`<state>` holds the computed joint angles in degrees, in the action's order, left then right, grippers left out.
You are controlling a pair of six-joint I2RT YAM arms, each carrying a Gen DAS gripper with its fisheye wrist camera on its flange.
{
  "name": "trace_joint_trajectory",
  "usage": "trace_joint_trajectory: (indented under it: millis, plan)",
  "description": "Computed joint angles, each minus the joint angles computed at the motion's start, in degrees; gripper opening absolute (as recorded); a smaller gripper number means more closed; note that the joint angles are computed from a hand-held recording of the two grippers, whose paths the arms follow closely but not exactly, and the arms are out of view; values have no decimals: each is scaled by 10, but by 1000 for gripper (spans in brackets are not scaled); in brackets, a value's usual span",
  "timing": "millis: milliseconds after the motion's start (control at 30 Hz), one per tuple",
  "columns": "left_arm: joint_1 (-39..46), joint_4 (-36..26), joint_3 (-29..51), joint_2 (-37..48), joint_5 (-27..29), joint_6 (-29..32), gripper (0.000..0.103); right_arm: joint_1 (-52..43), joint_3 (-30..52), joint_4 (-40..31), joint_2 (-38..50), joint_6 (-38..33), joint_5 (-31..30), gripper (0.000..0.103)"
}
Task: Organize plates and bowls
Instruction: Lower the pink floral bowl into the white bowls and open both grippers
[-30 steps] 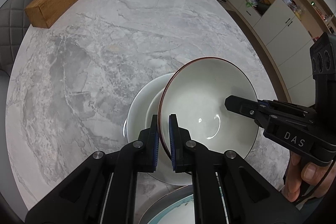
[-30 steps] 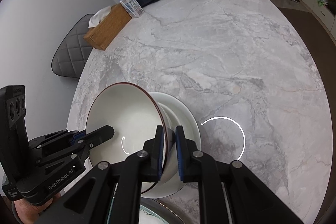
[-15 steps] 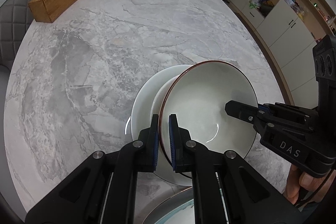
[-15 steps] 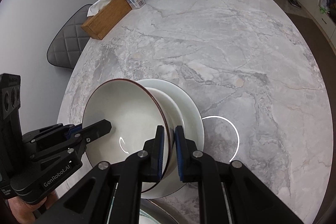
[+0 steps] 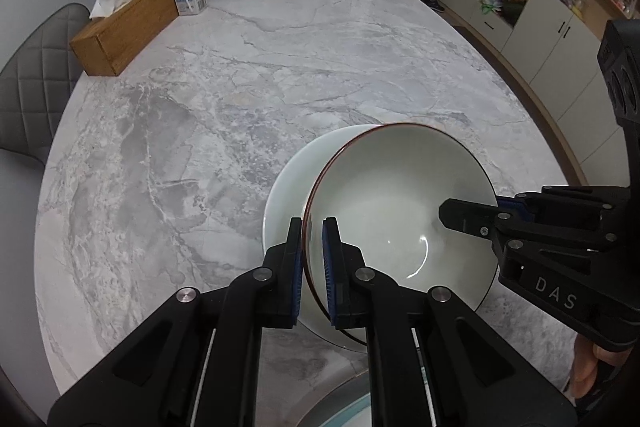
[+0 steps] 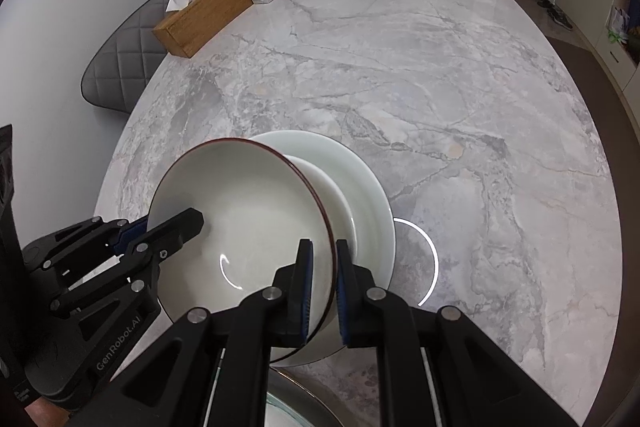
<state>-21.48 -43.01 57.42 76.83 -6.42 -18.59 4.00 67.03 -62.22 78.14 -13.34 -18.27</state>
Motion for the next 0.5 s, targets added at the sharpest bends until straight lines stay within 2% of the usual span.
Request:
trace_joint_trajectory:
  millis: [167,233,500]
  plan:
    - [6,27,-20,-7,1,5,8,10,1,5,-4,4,16,13]
    - [6,32,-21,-6,-1,6,9,13,2,4,-5,5,20,16]
    - [28,64,-41,-7,24,-5,13,4,10,2,-3,11,-1,22]
